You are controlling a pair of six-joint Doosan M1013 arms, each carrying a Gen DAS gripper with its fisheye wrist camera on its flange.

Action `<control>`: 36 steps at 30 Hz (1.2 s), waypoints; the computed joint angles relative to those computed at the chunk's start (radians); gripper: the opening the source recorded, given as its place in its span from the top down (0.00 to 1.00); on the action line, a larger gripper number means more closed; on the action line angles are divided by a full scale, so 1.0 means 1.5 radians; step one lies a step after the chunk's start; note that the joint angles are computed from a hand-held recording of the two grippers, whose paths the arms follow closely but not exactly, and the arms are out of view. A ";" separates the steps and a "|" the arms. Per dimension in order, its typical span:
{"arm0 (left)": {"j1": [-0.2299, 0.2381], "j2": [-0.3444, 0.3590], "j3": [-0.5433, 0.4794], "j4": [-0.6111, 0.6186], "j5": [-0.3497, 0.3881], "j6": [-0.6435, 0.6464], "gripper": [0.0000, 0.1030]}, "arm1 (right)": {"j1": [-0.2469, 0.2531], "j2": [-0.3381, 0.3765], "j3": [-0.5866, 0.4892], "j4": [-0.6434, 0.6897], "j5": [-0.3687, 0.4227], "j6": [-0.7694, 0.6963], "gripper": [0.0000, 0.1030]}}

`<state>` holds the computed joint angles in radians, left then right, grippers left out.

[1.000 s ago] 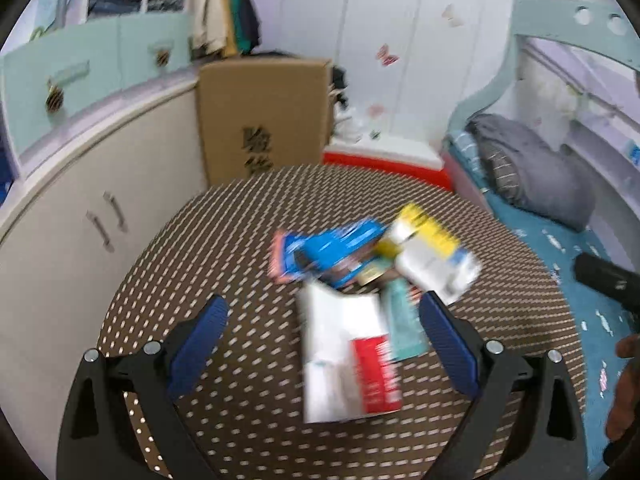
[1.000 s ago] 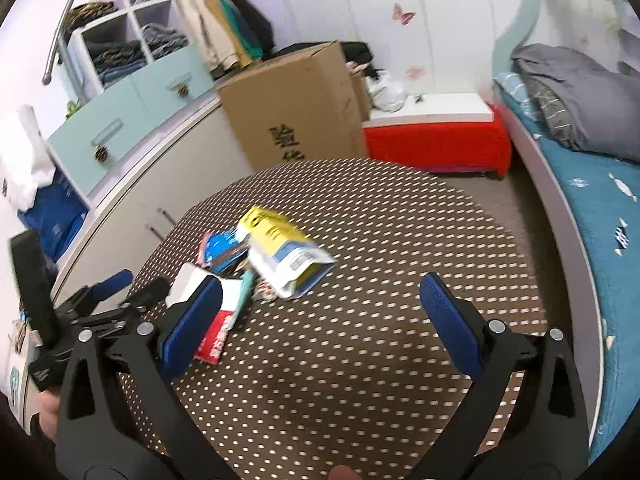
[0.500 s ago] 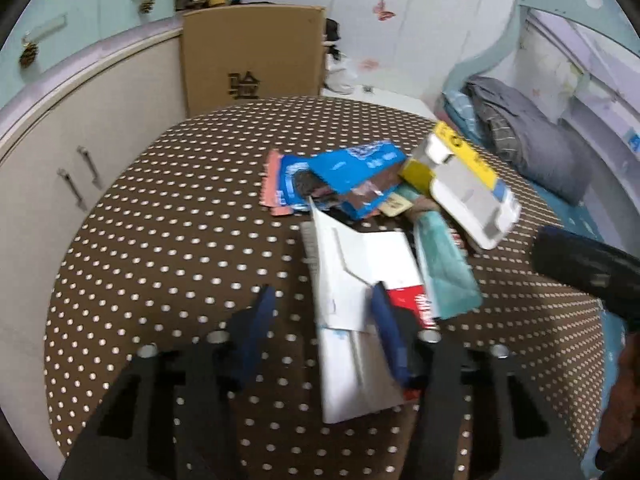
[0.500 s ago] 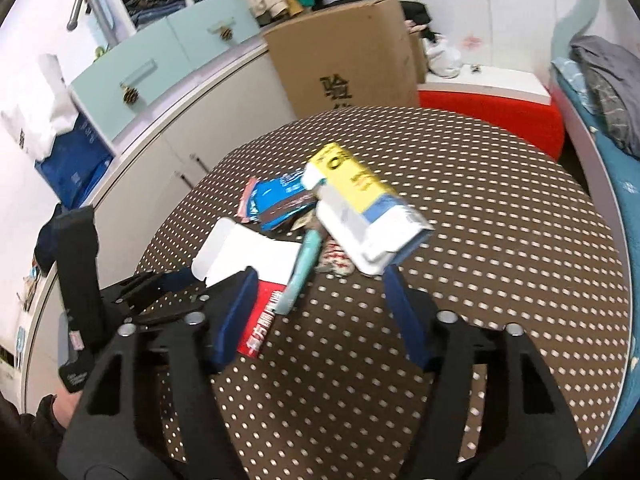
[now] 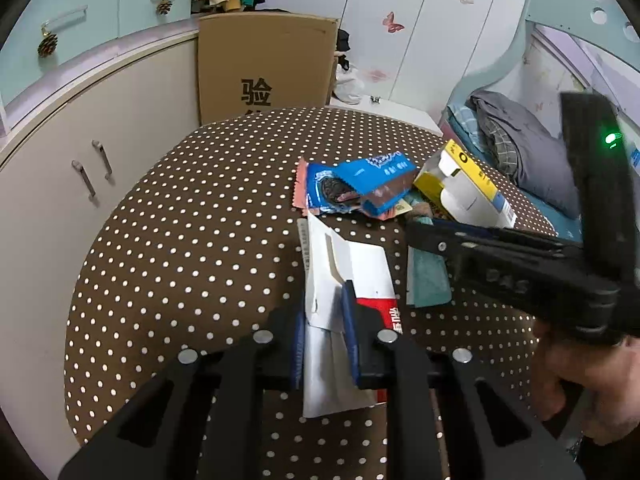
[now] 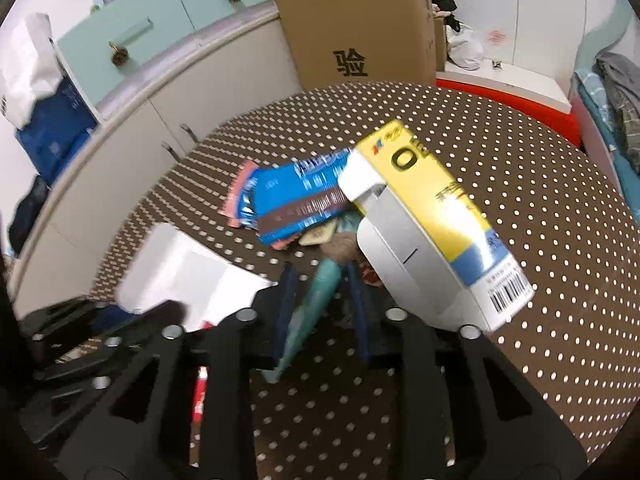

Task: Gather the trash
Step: 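Grasp the white paper strip with the left tool while the right tool grasps the teal tube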

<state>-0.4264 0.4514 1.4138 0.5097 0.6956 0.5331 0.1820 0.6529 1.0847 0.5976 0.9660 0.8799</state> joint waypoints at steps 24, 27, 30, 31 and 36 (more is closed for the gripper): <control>-0.015 -0.011 0.001 0.034 0.005 -0.033 0.91 | -0.022 -0.052 0.083 0.031 0.024 -0.044 0.84; -0.017 -0.016 0.003 0.048 0.010 -0.043 0.92 | -0.020 -0.046 0.073 0.032 0.029 -0.028 0.83; -0.019 -0.017 0.004 0.051 0.015 -0.046 0.92 | -0.018 -0.042 0.066 0.027 0.026 -0.024 0.81; -0.020 -0.017 0.004 0.052 0.016 -0.047 0.92 | -0.017 -0.041 0.065 0.028 0.024 -0.023 0.81; -0.021 -0.016 0.004 0.054 0.013 -0.048 0.90 | -0.012 -0.041 0.061 0.022 0.005 -0.015 0.52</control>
